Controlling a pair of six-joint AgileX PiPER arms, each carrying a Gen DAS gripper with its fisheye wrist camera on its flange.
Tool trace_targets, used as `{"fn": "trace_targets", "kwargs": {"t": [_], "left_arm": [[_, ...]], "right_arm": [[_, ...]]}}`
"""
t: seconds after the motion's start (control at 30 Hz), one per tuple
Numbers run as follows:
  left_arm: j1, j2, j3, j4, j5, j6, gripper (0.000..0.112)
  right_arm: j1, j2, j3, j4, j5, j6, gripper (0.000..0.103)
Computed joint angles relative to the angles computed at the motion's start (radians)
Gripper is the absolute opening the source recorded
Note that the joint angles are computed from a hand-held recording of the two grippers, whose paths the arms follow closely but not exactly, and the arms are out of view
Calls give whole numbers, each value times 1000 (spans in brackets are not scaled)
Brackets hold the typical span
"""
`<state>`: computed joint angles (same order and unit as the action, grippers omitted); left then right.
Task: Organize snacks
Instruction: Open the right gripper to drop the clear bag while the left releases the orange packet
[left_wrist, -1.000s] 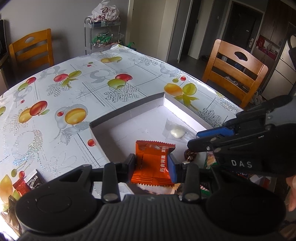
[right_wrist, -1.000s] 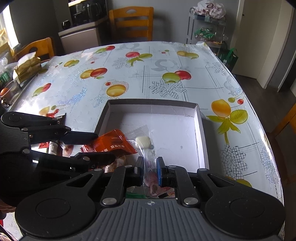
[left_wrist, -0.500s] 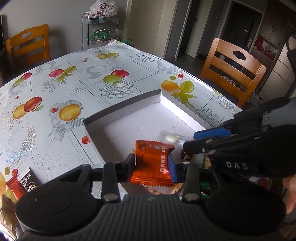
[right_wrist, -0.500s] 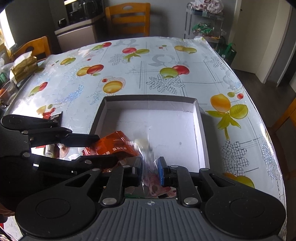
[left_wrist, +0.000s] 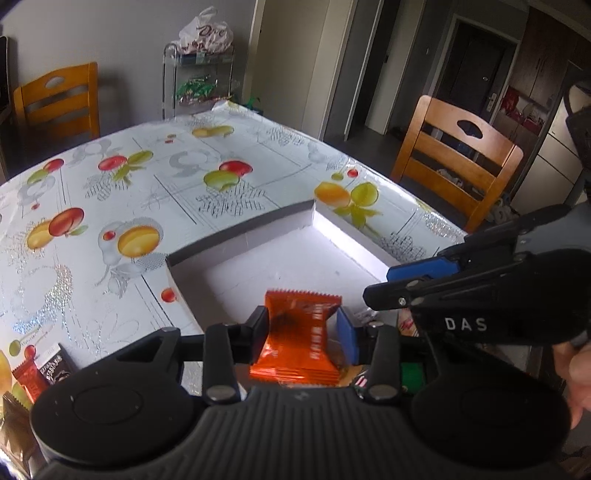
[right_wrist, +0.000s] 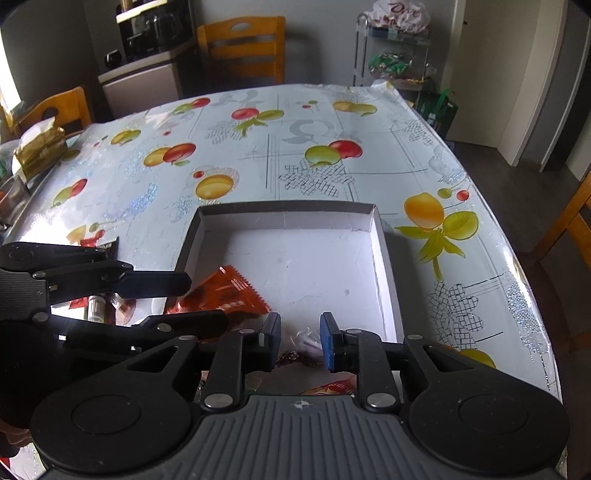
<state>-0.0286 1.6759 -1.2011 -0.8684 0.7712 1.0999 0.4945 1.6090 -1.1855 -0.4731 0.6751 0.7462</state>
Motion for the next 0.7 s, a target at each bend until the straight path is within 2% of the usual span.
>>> {"fn": "trace_targets", "kwargs": {"t": [0.23, 0.7], "left_arm": [[19, -26, 13, -2, 0, -11, 41], [141, -84, 61, 37, -5, -42, 43]], "right_arm": [[15, -13, 4, -26, 1, 38, 31], [102, 23, -57, -41, 0, 51, 36]]}}
